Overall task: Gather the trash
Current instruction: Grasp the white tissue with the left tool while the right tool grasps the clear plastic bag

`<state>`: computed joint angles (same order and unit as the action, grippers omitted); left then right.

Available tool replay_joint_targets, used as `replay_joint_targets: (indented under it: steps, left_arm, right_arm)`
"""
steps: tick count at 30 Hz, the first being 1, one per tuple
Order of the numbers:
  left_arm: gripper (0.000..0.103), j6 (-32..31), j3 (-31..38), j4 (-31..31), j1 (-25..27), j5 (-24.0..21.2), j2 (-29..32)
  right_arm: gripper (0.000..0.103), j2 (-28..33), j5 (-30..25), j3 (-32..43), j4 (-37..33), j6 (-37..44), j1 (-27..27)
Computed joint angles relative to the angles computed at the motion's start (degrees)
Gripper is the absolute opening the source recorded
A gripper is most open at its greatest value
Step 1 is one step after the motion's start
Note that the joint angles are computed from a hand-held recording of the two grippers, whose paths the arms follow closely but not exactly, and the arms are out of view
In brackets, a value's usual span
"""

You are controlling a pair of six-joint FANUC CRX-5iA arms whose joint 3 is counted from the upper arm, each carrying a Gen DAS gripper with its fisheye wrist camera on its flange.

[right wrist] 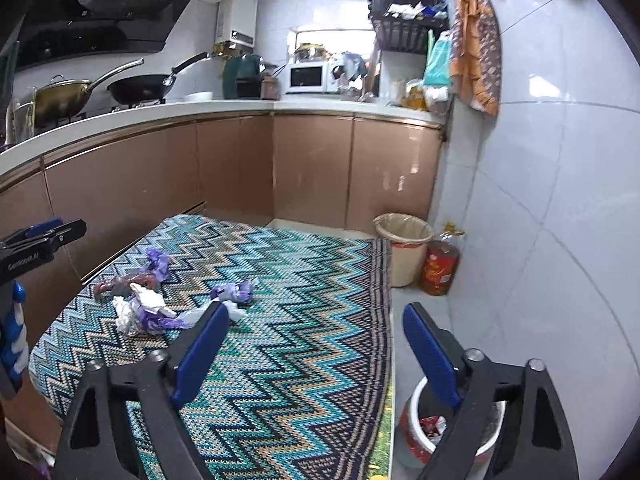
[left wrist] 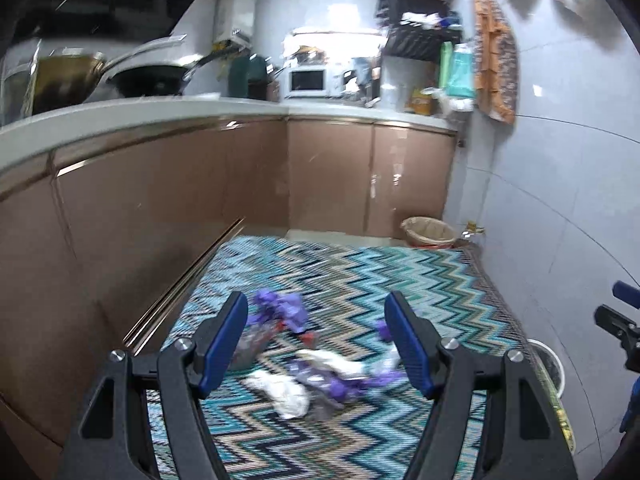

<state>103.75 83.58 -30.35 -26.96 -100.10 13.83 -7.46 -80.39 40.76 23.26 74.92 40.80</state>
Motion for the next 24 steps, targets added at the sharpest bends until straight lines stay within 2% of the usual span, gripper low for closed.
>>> replay_joint_targets:
  steps: [3, 6, 9, 14, 20, 24]
  left_arm:
    - [0.069, 2.66, -8.40, 6.76, 6.83, 1.94, -4.36]
    - [0.069, 3.79, -16.73, 16.14, 14.11, 4.81, -8.08]
    - [0.069, 2.15, -23.35, 26.94, 19.86, 7.75, -10.05]
    - [0.069, -0.10, -26.30, 33.47, 20.86, 8.31, -8.62]
    - [0.068, -1.39, -26.81, 35.60, 19.80, 9.05, -6.22]
    - [0.068, -0.65, -26.28, 36.72, 21.18, 8.69, -4.66]
  right_arm:
    - [0.070, 2.42, -1.65, 3.53, -6.56, 2.66, -3.50]
    - [0.058, 5.14, -3.84, 7.28, -13.73, 5.52, -6.87]
    - [0.054, 7.57, -5.83, 9.92, -19.27, 8.53, -8.79]
    - [0.054, 11.34, -8.44, 13.31, -24.59, 11.97, -10.00]
    - [0.054, 14.63, -10.57, 15.90, -27.96, 13.48, -11.17]
    - [0.054, 16.59, -11.96, 17.84, -29.98, 13.84, -12.18]
